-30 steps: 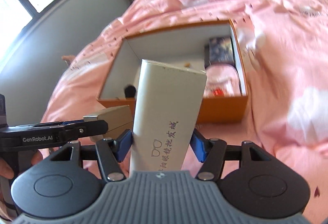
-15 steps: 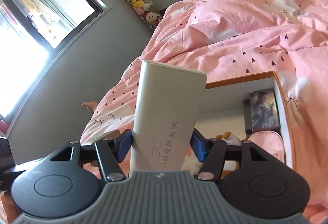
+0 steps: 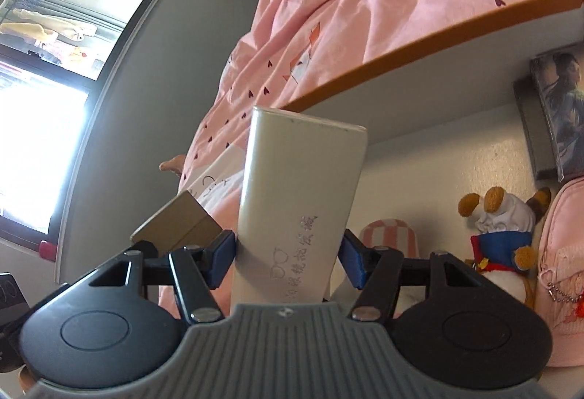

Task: Organize objects
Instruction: 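Lower the glasses case into the orange box with the right gripper while the left carries the gold box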

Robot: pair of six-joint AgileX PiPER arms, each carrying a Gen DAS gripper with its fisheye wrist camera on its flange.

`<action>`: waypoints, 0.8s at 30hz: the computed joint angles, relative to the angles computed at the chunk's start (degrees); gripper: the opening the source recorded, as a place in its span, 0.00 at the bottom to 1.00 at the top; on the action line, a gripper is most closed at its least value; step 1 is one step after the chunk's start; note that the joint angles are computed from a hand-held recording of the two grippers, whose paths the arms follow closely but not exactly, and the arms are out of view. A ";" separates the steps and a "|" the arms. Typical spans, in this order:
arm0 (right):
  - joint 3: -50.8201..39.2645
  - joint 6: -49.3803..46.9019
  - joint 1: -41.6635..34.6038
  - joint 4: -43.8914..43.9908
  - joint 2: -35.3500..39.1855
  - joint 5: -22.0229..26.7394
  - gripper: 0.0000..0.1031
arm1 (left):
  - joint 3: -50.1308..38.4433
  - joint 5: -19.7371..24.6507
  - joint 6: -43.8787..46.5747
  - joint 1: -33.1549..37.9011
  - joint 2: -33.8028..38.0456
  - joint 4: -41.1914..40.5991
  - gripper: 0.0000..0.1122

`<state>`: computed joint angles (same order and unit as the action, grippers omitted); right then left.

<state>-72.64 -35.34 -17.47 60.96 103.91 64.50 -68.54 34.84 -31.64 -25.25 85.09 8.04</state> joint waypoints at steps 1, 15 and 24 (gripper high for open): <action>-0.79 0.07 0.12 -0.26 1.20 0.59 0.61 | -0.09 -0.23 0.63 0.23 0.32 -0.65 0.60; -3.40 2.45 7.33 -12.67 1.32 -7.74 0.59 | 0.54 -0.91 3.57 1.77 1.46 -4.59 0.60; -5.17 12.30 5.04 -3.73 4.12 -0.94 0.60 | 1.14 -1.20 4.79 2.45 0.73 -5.83 0.60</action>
